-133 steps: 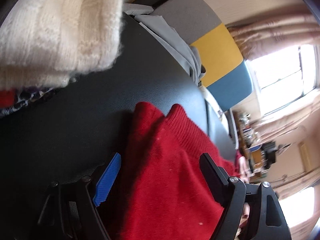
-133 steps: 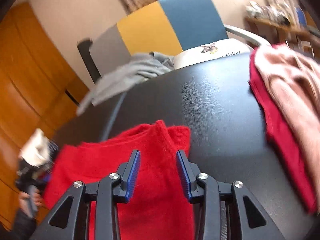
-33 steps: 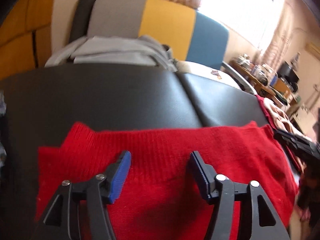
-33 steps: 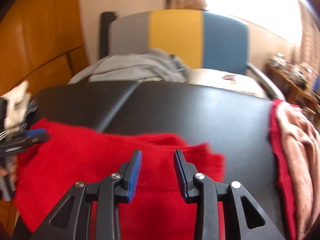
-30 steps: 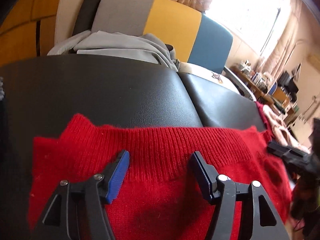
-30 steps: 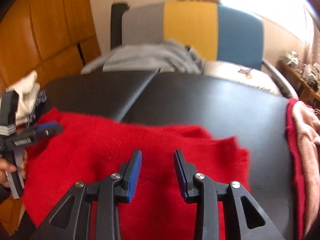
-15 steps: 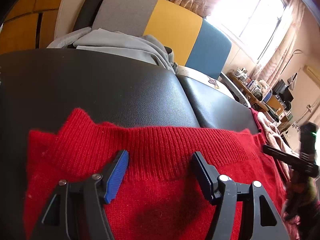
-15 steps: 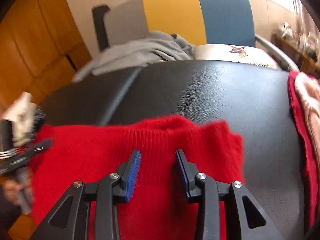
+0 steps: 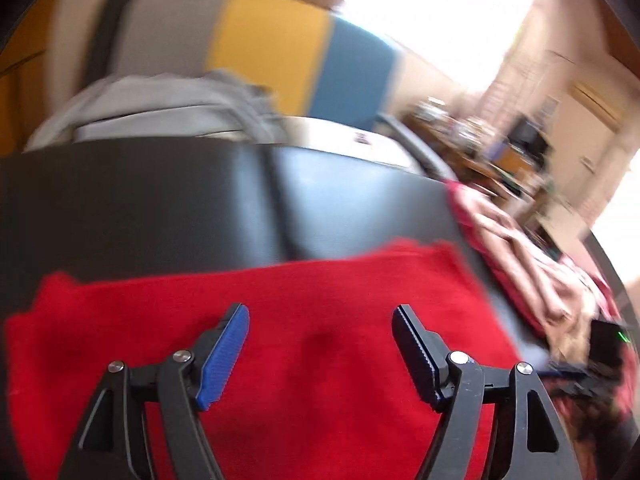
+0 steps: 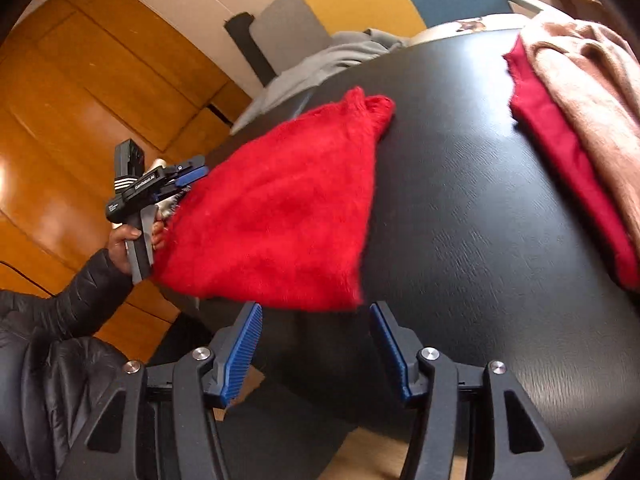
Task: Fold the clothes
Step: 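Press the folded red sweater flat with the left gripper open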
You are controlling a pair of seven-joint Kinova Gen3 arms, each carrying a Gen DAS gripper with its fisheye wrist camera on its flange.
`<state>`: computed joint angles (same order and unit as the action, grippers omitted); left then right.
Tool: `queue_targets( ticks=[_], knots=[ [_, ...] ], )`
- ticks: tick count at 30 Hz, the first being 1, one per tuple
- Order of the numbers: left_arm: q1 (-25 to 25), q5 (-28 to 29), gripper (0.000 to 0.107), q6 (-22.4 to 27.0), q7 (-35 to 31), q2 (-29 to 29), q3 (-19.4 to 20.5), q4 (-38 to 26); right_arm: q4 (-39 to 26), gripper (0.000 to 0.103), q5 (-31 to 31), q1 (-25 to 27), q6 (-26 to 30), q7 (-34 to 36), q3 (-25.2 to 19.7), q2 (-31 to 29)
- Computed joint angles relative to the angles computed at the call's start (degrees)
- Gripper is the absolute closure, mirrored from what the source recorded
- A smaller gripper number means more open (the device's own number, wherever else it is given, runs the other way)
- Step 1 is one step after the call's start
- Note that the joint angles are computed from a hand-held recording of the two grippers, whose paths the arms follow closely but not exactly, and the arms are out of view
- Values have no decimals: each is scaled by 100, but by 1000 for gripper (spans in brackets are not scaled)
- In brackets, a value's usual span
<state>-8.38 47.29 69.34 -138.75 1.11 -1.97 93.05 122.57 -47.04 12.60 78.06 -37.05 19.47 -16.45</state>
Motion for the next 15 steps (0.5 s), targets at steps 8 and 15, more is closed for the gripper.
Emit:
queue_targets(
  ticks=[8,15],
  knots=[
    [1149,-566,32,140,-97,225,818,-299,-415,43,-440,454,940,1045,-603,1097],
    [1737,-1156,31,-24,154,670,1086,-768,-1366,40,141,-10,1702,1069,-777,1865]
  ],
)
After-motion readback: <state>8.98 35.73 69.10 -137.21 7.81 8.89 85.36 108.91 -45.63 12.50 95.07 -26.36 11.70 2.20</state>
